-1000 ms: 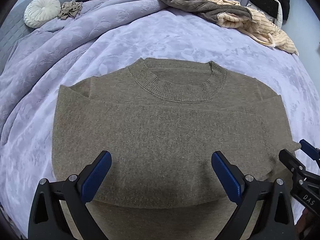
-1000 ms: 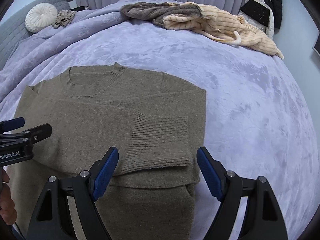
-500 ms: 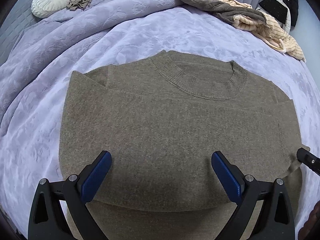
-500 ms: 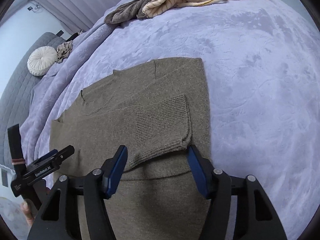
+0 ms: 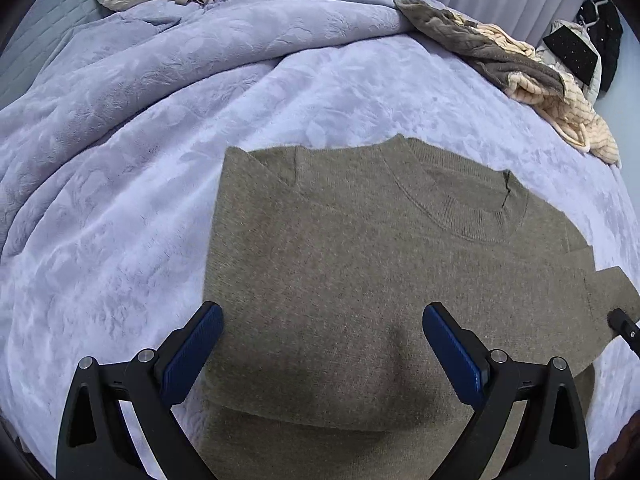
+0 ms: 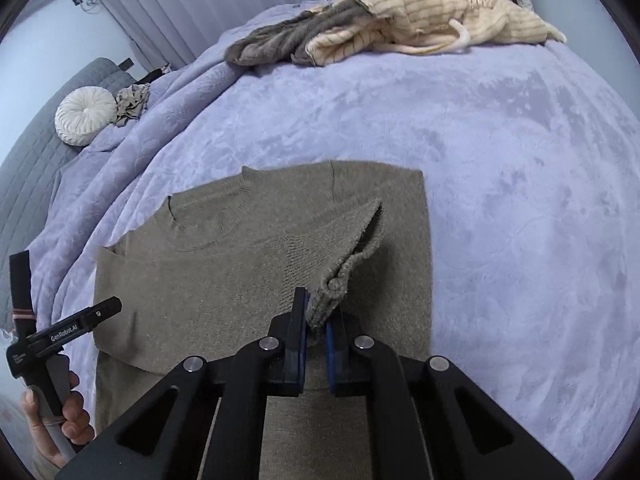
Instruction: Fold small clothes
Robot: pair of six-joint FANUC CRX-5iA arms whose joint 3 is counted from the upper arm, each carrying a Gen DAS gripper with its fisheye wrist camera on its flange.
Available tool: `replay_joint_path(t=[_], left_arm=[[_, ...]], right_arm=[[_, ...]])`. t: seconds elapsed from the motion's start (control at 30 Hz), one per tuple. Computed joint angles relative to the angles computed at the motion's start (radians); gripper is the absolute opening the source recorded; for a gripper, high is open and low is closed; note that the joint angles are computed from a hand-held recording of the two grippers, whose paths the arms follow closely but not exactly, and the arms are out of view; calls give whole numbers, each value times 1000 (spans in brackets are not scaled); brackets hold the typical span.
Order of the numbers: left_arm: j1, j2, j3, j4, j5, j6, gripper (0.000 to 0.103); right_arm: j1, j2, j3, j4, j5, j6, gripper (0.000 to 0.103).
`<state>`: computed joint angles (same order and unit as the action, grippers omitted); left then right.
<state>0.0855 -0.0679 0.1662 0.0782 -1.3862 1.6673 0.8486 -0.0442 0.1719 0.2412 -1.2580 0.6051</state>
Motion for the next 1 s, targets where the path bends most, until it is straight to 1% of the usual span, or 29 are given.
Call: replay_joint_path(t=[0.1,0.17,0.27,0.33,0.37,0.43,0.5,0.53,0.57,0.63,0.73,0.8,0.87,0.9,1.0], left_arm=[[6,4,-11,22,2,-28,100],[-5,20,-21,19,-12,-41,100],[-32,51,-17,-23,-39,-45,100],[-40,52,-4,-38,-44,-50,100],[-37,49,2,-31,-44,-52,100],[-15,31,-1,17,-21,-63,100],[-7,24,2,51,-1,-74,100],[-11,26,4,64,6,-83,100],[-20,34,7,71,5,-97,100],[-46,66,20,69,-6,-126,100],[-68,118,39,21,-32,-99,100],[-56,126,26,19,-11,-93,100],[-36,125,12,39,12,-103,101],[-27,129,11,46,18,-111,101],[-22,148,37,45,-13,-119,102]], right_arm=[[11,0,-2,28,-3,8,8],[7,3,-19,31,-16,-8,8],[-14,15,-40,-1,-44,8,9],[-26,26,-35,-32,-73,40,12],[-26,18,-42,-33,-70,39,14],[-11,8,-39,7,-84,13,22],[23,3,-43,99,-103,-28,40],[42,-1,-47,147,-103,-47,56],[59,-1,-49,185,-92,-60,69],[78,22,-23,209,-81,-26,70],[82,99,52,167,-104,78,70],[65,148,87,118,-124,118,70],[42,187,105,86,-154,120,70],[35,199,104,89,-167,114,70],[15,209,87,104,-166,108,74]])
